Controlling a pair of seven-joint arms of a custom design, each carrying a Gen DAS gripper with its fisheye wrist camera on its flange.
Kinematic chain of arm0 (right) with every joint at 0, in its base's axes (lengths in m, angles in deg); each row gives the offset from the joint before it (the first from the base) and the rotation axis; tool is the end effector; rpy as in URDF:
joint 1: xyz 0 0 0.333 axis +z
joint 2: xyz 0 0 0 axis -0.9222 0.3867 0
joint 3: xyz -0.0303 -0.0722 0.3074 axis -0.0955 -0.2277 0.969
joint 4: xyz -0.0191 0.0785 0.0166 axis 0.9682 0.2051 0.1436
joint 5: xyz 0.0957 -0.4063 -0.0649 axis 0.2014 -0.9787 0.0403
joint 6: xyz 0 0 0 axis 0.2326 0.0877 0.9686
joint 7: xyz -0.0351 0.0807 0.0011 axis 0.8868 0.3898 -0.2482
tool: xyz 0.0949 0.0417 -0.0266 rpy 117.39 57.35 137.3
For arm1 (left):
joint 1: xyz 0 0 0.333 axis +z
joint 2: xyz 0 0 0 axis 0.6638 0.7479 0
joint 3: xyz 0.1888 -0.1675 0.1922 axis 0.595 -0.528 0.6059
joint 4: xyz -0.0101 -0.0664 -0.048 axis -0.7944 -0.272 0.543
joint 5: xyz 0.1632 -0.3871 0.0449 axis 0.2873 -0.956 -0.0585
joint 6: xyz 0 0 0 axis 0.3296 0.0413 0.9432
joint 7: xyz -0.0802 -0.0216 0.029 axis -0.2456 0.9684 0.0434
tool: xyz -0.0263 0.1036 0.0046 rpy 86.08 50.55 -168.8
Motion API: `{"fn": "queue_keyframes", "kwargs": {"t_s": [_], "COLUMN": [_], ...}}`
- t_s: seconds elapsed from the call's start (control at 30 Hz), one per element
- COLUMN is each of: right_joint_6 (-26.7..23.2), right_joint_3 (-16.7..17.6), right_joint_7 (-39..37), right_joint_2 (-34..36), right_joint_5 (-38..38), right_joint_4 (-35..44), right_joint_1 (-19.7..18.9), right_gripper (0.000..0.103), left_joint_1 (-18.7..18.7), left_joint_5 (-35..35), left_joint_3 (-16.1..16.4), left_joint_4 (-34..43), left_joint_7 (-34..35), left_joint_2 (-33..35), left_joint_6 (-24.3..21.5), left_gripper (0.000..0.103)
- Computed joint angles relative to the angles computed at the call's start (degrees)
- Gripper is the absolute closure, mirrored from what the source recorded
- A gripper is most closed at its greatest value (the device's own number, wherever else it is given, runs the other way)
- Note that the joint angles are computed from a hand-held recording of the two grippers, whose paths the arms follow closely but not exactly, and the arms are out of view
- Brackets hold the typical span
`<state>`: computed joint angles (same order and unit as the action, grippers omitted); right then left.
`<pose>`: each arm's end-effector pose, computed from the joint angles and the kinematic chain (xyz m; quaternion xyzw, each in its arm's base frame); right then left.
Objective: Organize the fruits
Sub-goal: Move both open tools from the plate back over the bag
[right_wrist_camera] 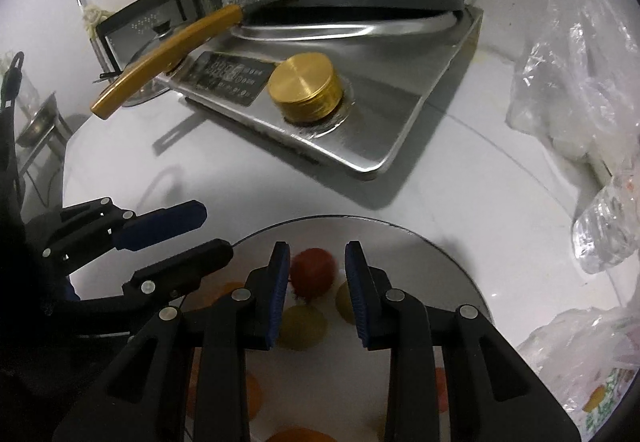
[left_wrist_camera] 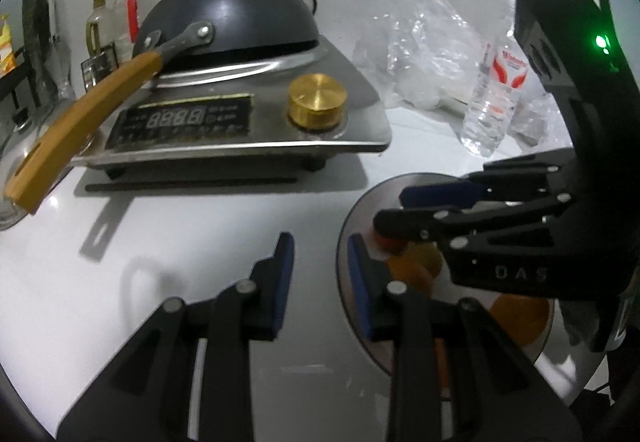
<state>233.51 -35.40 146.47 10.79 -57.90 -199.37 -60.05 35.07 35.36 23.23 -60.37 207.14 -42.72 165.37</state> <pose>0.5929 0.0705 0.4841 -0.6977 0.6448 -0.1713 0.2609 0.6153 -0.2542 0.4650 -0.4047 0.8159 -0.3892 0.1379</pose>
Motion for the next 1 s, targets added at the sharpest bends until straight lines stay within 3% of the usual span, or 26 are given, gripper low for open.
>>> {"fn": "queue_keyframes", "kwargs": {"t_s": [0.3, 0.5, 1.0], "right_joint_6": [1.3, 2.6, 3.9], "right_joint_3": [0.2, 0.4, 0.9], "right_joint_7": [4.5, 5.0, 4.5], "right_joint_2": [-1.6, -5.6, -19.4], "right_joint_5": [-4.1, -4.3, -4.5], "right_joint_4": [-1.6, -4.9, -15.9], "right_joint_1": [-0.5, -1.3, -5.5], "right_gripper": [0.072, 0.071, 0.071], "left_joint_1": [-0.1, -1.0, -8.6], "left_joint_5": [1.2, -1.6, -2.4], "left_joint_3": [0.4, 0.5, 3.5], "left_joint_4": [-2.0, -3.8, -8.1], "left_joint_7": [-1.6, 0.6, -0.5], "left_joint_2": [-1.5, -3.9, -9.7], "left_joint_6": [1.9, 3.3, 6.1], "left_gripper": [0.069, 0.052, 0.051]}}
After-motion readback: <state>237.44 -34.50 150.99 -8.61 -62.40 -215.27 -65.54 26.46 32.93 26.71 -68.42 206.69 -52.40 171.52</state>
